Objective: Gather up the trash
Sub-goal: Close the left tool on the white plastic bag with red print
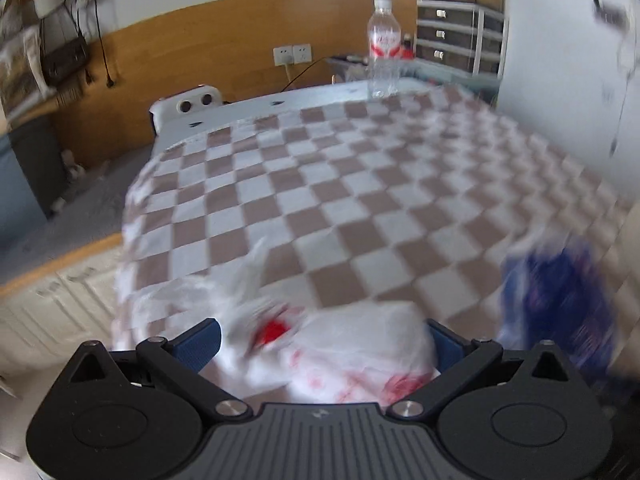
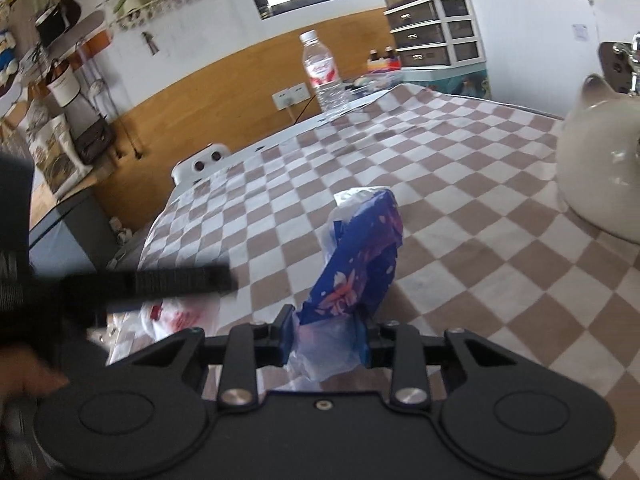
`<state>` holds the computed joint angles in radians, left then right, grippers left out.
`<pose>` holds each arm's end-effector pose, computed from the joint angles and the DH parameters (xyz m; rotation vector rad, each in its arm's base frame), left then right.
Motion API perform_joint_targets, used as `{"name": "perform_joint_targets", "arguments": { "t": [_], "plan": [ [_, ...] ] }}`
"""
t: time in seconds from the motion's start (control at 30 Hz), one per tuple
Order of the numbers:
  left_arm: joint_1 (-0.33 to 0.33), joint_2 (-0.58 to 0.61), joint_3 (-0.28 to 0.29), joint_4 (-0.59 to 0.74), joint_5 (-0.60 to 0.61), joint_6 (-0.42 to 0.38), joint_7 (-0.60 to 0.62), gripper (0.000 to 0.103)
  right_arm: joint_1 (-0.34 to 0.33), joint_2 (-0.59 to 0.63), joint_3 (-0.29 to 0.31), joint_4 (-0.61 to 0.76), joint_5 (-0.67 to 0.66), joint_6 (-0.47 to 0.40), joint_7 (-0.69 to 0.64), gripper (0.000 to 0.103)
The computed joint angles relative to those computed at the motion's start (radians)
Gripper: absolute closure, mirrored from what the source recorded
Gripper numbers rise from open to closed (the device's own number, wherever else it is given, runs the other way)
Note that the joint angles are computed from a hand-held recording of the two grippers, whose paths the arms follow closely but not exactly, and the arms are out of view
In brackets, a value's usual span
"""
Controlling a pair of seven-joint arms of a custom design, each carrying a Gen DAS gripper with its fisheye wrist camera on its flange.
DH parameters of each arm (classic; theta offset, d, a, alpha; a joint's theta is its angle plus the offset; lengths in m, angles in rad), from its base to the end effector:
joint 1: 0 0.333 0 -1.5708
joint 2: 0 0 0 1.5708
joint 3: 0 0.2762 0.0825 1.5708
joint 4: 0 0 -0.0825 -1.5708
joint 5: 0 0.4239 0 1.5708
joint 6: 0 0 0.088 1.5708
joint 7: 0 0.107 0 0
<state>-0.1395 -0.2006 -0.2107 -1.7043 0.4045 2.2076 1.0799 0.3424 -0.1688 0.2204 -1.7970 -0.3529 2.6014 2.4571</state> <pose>0.5458 -0.1993 0.7067 -1.7134 1.7038 -0.6216 0.4996 0.3367 0.6856 -1.4539 1.6042 -0.4810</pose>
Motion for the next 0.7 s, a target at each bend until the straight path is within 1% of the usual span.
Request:
{"name": "perform_joint_targets", "arguments": {
  "t": [0.07,0.17,0.23,0.3,0.37,0.5,0.57,0.7],
  "plan": [
    [0.006,-0.027,0.004,-0.025,0.003,-0.02,-0.009,0.0,0.001,-0.001,-0.001,-0.001,0.004,0.004,0.0,0.071],
    [0.011,-0.072,0.026,-0.058,-0.059,-0.036,-0.013,0.0,0.006,0.006,-0.001,0.007,0.007,0.002,-0.019,0.071],
    [0.017,-0.1,0.039,-0.078,-0.098,-0.046,-0.021,0.003,0.009,0.012,0.0,0.015,0.006,-0.004,-0.035,0.071],
    [0.023,-0.127,0.055,-0.095,-0.149,-0.065,-0.031,0.009,0.012,0.018,0.001,0.026,-0.005,-0.017,-0.047,0.071],
    [0.028,-0.156,0.072,-0.117,-0.201,-0.072,-0.039,0.011,0.018,0.023,-0.001,0.032,-0.004,-0.024,-0.064,0.071],
    [0.023,-0.219,0.12,-0.169,-0.348,-0.029,-0.035,0.01,0.028,0.028,-0.008,0.036,0.015,-0.019,-0.094,0.071],
    [0.037,-0.228,0.116,-0.174,-0.359,-0.002,-0.062,0.01,0.03,0.029,-0.01,0.037,0.02,-0.017,-0.099,0.071],
    [0.059,-0.19,0.092,-0.143,-0.348,0.016,-0.161,0.01,0.034,0.029,-0.016,0.031,0.051,-0.006,-0.118,0.071]
  ]
}}
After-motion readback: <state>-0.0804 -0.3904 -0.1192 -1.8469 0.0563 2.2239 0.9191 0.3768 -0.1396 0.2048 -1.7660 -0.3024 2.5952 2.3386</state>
